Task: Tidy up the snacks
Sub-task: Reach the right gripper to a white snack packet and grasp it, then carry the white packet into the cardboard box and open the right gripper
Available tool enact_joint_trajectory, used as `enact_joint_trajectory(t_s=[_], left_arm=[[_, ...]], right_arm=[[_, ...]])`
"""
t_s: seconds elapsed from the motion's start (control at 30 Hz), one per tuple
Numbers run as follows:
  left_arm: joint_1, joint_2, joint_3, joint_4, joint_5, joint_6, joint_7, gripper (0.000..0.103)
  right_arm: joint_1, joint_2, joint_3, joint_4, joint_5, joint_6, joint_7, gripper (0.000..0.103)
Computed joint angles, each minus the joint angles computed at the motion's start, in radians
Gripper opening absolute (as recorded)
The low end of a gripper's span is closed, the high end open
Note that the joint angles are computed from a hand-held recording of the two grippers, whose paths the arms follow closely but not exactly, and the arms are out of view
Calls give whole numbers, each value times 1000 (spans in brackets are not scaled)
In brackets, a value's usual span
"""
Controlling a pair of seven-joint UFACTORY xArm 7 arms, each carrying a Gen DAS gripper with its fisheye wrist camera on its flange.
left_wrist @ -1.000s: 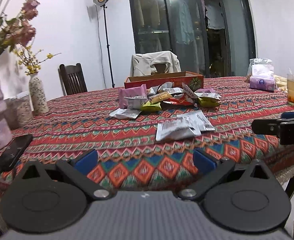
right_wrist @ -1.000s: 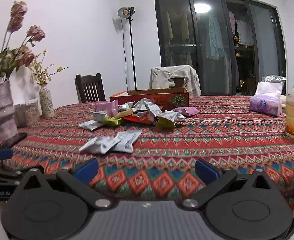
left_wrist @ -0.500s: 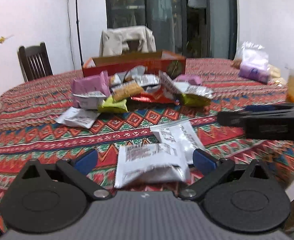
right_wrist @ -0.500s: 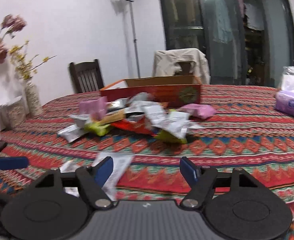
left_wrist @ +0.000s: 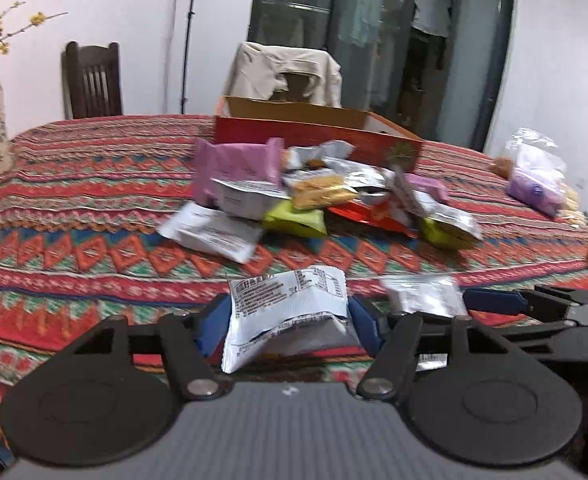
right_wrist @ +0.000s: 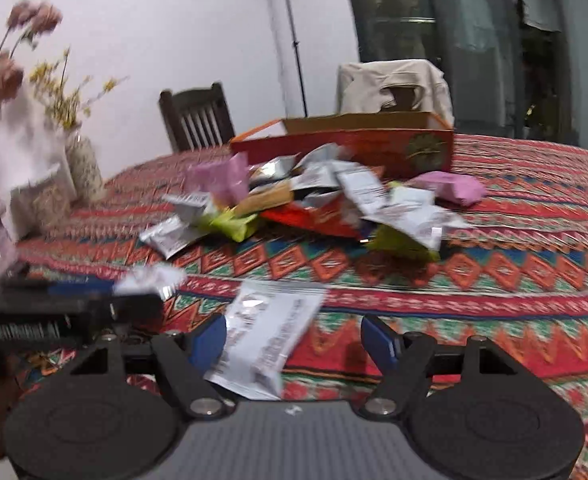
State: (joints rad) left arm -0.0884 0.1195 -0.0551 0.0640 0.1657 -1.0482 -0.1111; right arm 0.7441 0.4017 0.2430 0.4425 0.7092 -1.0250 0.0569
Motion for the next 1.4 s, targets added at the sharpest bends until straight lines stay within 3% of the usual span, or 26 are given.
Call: enact_joint_trajectory(t_s=[0.03,0.1,0.23,0.37,0.43,0.57,0.6,0.63,0.73,0.87,1.0,1.13,1.2,1.27,1.33,1.37,1.4], left_arm=[[11,-2,1,5,9,9,-3,66],[97,3,-68,14,25,18,-5,66],[98,4,-70,13,27,8,13,66],[96,22,-73,16,20,-26,26,66],[76,20,-54,17,31,-24,8,66],[77,22,-88,13,-5,-34,11,66],[74,22,-89,12,-6,-38,8,66],[73,17,-89,13,-4,-31,2,66],[68,-22,-91,18,3,16,-14,66],[53,-120,-90,26,-28,27,6,66],[102,-241,-23,124,166,189,-124,66],[107,-221,34,356,330,349,-270,66],[117,-144,54,532,483,417,-410,66],[165,-34,8,741,598,510,-560,66],[92,98,56,942,598,593,-606,66],[2,154,131,1025,535,644,-606,66],[-50,229,165,1112,444,678,-564,66]], right_arm=[[9,10,-3,27,15,18,-27,74],[28,27,-6,67,44,34,-69,74],[112,51,-8,133,246,38,-254,72],[117,52,18,139,441,-4,-335,72],[83,34,34,106,415,6,-281,72],[53,30,32,89,346,21,-236,68],[49,23,32,81,334,26,-229,55],[43,11,32,61,303,27,-214,47],[35,-8,30,15,248,18,-178,41],[7,-69,28,-81,117,-40,-68,41],[-37,-195,8,-144,30,-75,-80,41],[-177,-363,-55,-142,-169,-12,-169,41],[-266,-421,-95,-99,-304,58,-185,41],[-359,-437,-147,-4,-473,167,-150,41],[-441,-391,-188,141,-634,294,-74,41],[-484,-346,-201,243,-726,377,-18,41],[-515,-294,-203,339,-777,449,5,41]])
